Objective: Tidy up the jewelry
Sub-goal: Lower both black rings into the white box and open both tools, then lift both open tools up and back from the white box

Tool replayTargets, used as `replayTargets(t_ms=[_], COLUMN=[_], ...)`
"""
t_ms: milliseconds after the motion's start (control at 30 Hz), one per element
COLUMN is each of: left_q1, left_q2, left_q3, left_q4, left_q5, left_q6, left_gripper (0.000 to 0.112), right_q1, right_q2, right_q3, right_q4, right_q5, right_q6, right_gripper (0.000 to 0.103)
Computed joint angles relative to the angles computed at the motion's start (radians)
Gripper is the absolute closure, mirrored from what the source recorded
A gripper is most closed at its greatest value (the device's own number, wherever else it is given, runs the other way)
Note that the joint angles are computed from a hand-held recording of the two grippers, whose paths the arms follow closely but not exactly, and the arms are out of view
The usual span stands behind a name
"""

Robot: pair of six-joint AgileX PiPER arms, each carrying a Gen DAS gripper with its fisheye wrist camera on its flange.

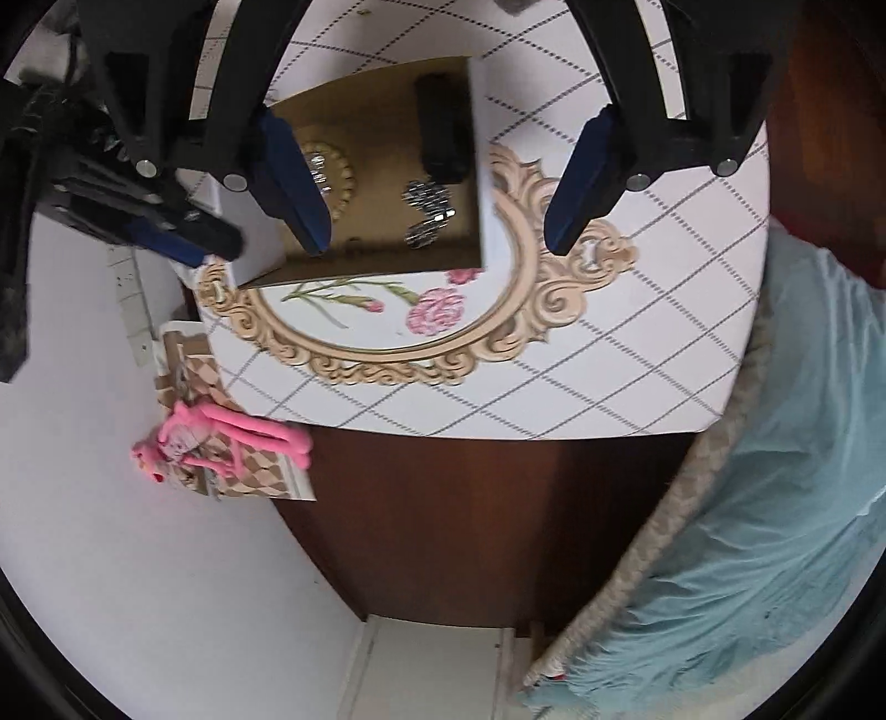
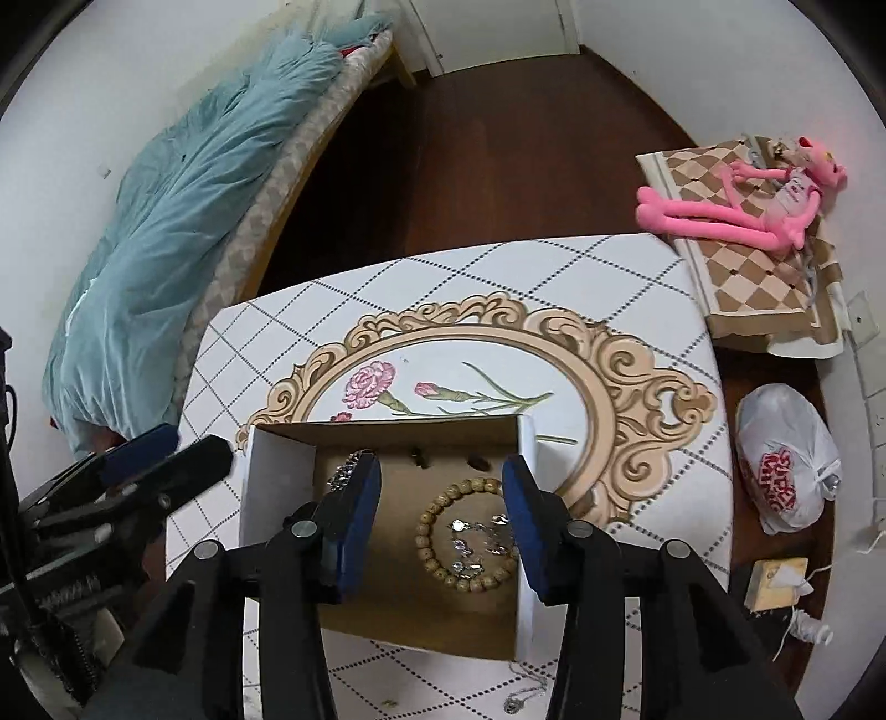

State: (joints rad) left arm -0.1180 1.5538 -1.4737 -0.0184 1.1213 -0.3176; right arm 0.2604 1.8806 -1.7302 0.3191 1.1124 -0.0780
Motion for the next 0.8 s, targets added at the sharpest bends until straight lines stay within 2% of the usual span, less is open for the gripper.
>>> replayTargets(t_ms=[67, 100, 167, 233, 267, 367, 433, 533, 800], left_q1=[-0.014, -0.021, -0.045, -0.07, -0.092, -0.137, -0.151, -0.169, -0.259], left_q2=[-0.011, -0.025, -0.061, -0.089, -0.107, -0.139, -0.159, -0.186, -0.264], left_q3=[0.018, 0.039, 0.092, 0.135, 0.165, 0.225, 0.258, 0.289, 0.308], left_q4=[0.048, 0.07, 0.126, 0.172, 0.209, 0.278, 0.285, 0.287, 0.347], left_q5=[0.004, -0.003, -0.024, -0.039, -0.048, -0.06, -0.064, -0.064, 0.006], left_q6=[-0.031, -0.05, -0.096, -0.136, -0.17, -0.24, -0.264, -0.289, -0.383], left_gripper=[0.015, 0.011, 0.01, 0.01, 0.01, 0.01, 0.01, 0.01, 0.01], right_q1=[0.01, 0.019, 0.035, 0.062, 0.076, 0.113, 0.133, 0.146, 0.158], right_q2=[-0.023, -0.037, -0.067, -0.101, -0.12, -0.159, -0.193, -0.23, -0.345], right_q3=[0.027, 0.047, 0.093, 0.15, 0.185, 0.259, 0.321, 0.376, 0.456], right_q4=[-0.046, -0.086, -0.138, -0.218, -0.254, -0.341, -0.38, -0.395, -0.403], right_q5=[-0.02, -0.033, -0.064, -0.096, -0.111, -0.139, -0.164, -0.183, -0.187], right_q6=[0.016, 0.037, 0.057, 0.099, 0.118, 0.166, 0.194, 0.213, 0.234], right_gripper=[0.054, 0.047, 0.034, 0.014, 0.011, 0.009, 0.005, 0.004, 0.004])
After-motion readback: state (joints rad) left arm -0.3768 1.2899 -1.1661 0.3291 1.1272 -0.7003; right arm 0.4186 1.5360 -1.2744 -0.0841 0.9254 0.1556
